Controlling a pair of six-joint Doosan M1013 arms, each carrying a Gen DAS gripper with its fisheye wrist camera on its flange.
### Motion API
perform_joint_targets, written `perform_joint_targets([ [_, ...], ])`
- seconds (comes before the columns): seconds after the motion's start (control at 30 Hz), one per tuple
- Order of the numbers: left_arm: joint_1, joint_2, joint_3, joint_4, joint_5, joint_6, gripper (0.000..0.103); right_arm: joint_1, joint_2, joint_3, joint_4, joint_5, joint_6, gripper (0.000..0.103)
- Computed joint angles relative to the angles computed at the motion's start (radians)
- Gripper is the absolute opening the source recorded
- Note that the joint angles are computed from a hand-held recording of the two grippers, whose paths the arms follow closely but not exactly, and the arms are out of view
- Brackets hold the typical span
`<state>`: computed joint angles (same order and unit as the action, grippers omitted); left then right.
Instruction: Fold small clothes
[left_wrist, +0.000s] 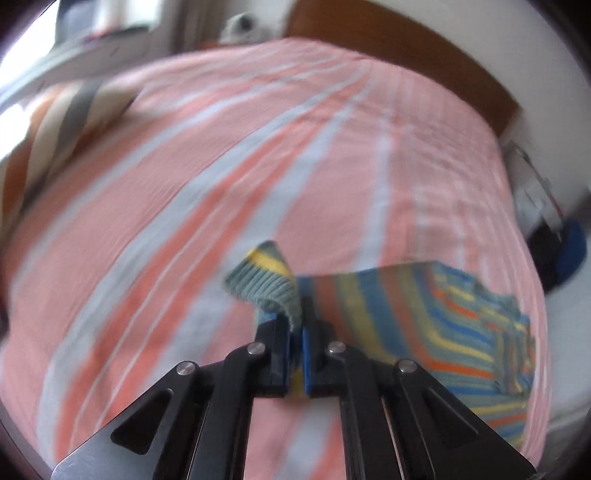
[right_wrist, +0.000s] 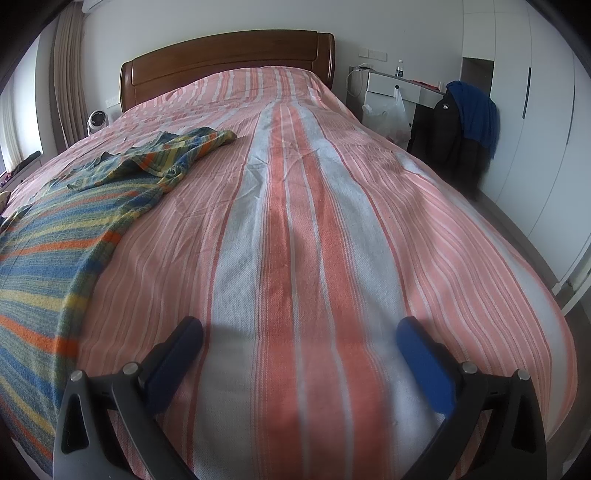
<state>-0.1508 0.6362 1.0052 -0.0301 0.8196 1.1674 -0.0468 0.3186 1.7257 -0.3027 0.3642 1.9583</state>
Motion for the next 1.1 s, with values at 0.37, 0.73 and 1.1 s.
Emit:
perform_joint_targets([
  [0.37, -0.21, 0.174, -0.373, -0.144, 0.212, 0.467, 0.019, -0.005, 0.002, 0.004, -0.009, -0.025, 0.006, 0.103],
  [0.73, -0.155, 0.187, -0.336, -0.099, 0.229, 0.25, 0.09, -0.004, 0.0, 0.014, -0.019, -0.051, 0.01, 0.103],
  [1.1, -0.093, 0.073, -0.041, 0.118, 0.179, 0.012, 0.09, 0.0, -0.002, 0.02, -0.041, -0.052, 0.032, 0.103],
])
